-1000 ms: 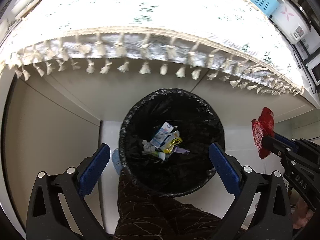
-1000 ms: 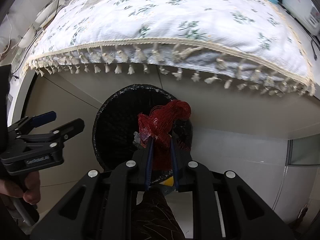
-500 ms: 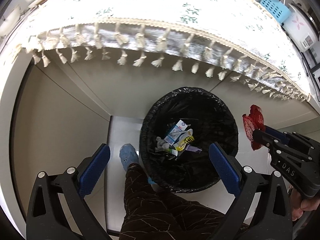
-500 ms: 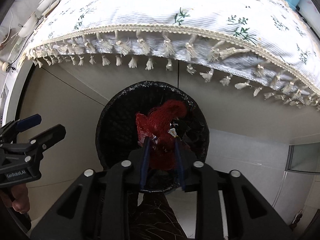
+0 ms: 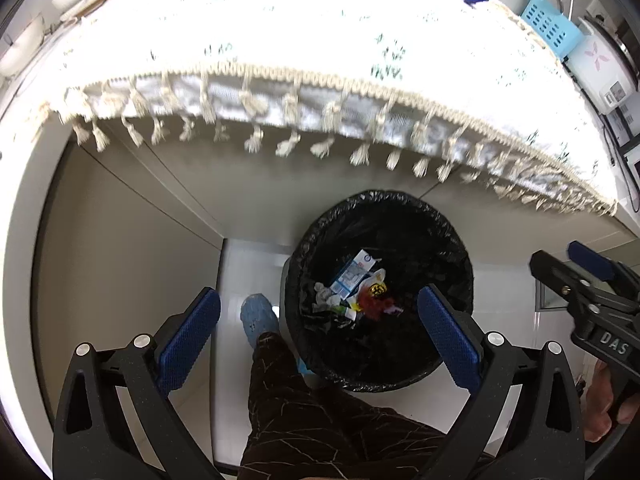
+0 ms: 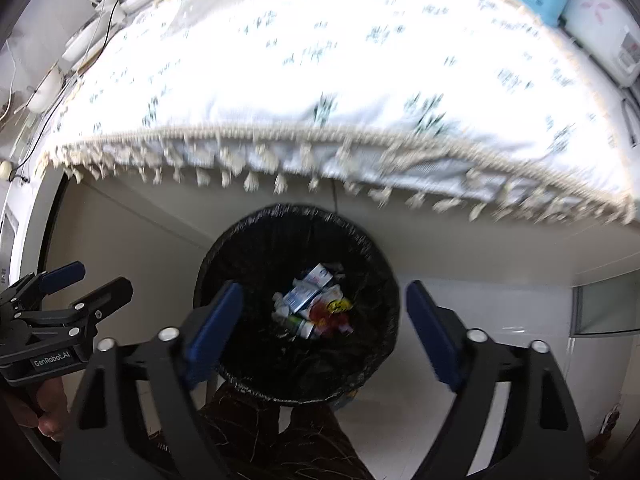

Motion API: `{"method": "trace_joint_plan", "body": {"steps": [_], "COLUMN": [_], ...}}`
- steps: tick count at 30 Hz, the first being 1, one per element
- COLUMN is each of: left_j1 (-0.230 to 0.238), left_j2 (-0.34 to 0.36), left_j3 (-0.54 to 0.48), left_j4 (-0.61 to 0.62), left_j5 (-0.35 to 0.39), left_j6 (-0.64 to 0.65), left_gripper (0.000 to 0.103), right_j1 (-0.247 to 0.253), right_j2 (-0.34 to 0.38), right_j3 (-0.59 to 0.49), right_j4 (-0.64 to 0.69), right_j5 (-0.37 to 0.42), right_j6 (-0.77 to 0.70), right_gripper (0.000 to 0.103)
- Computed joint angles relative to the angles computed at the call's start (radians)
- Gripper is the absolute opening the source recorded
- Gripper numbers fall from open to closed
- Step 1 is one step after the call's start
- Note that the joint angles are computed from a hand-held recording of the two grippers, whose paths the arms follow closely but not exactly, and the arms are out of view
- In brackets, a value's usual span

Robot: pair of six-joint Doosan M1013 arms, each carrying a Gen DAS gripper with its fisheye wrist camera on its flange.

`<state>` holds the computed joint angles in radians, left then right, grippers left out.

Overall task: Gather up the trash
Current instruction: 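Raise both open tools from the bin back over the table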

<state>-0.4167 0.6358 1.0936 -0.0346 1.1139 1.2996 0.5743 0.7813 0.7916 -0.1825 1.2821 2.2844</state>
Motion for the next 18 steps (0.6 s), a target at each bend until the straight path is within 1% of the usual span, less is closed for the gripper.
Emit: {"method": "trace_joint_plan", "body": {"steps": [3, 7, 18], "left_j1": [0.000, 0.005, 0.016], "left_j2": [-0.002, -0.004, 0.016], "left_j3": [-0.019, -0.046, -0.146], "left_j4": [0.011, 0.017, 0.015], "left_j5": [0.005, 0.009, 0.039], "left_j6": [-0.007, -0.011, -0.006], "left_gripper": [0.097, 0.097, 0.097], "right_j1": [0.003, 0.000, -0.005], "right_j2": [-0.002, -0.009, 0.017], "right_j3": [-0.024, -0.040, -0.147], "right_j4": [-0.043, -0.065, -0.105], "right_j5": [0.012, 0.003, 0.000], "right_j6": [0.010, 0.014, 0.004], "right_gripper": [0.091, 0.092, 0.092]}}
